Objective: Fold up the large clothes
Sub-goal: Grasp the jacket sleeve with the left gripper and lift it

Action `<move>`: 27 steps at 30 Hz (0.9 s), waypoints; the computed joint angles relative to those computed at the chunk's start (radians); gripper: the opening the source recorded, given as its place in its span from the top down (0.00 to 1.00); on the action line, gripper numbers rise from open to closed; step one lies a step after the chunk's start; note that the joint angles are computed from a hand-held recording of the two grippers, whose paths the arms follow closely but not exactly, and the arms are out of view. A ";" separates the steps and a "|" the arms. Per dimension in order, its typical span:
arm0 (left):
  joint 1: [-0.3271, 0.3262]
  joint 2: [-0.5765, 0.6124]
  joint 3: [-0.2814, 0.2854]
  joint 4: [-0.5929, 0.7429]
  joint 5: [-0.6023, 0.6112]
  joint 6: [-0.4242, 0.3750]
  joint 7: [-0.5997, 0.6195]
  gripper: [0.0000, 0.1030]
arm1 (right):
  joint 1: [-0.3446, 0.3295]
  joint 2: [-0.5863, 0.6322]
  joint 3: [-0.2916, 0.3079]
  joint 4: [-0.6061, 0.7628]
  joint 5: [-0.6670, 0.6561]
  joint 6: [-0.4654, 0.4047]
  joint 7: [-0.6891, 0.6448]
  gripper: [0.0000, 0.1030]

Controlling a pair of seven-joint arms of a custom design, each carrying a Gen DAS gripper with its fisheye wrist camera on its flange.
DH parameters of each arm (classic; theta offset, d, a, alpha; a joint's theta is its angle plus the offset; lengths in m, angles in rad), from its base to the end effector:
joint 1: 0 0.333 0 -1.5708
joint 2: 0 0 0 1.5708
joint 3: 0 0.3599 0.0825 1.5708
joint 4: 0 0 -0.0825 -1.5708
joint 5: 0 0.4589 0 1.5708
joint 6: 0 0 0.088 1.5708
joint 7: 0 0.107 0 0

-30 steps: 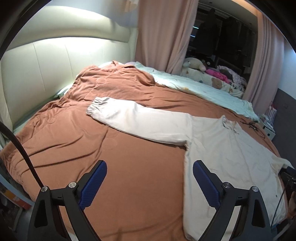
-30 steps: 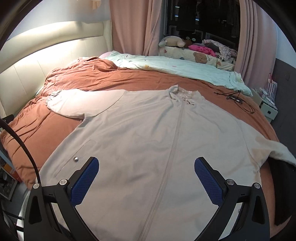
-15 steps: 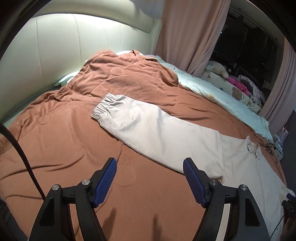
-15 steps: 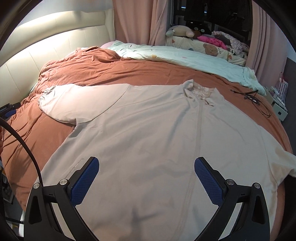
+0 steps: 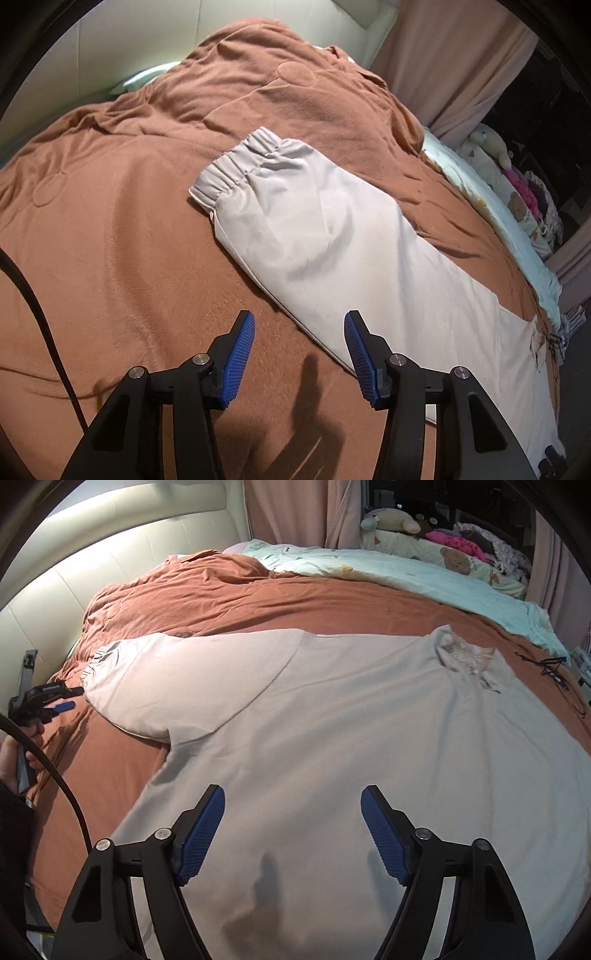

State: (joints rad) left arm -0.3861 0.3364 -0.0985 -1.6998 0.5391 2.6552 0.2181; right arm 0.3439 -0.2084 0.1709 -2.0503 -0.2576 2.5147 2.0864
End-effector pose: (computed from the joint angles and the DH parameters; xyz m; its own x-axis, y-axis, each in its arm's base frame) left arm 0.6838 -0.3661 0.4752 0.3278 -0.8653 0.3791 -0.6935 -0.4929 -0.5255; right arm 0.5231 0.3078 0.6276 0.1807 -0.9824 -0.0468 -0.7533 -0.1077 -0.6488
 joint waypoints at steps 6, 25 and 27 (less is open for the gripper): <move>0.028 0.095 -0.009 0.090 -0.097 -0.040 0.092 0.80 | 0.020 0.127 -0.012 0.111 0.039 -0.008 -0.037 0.54; -0.035 0.031 -0.012 0.280 0.017 -0.022 0.277 0.98 | 0.064 0.401 -0.054 0.379 0.232 -0.109 -0.174 0.66; -0.051 0.051 -0.019 0.343 0.020 -0.040 0.320 0.98 | 0.054 0.362 -0.059 0.345 0.255 -0.096 -0.181 0.66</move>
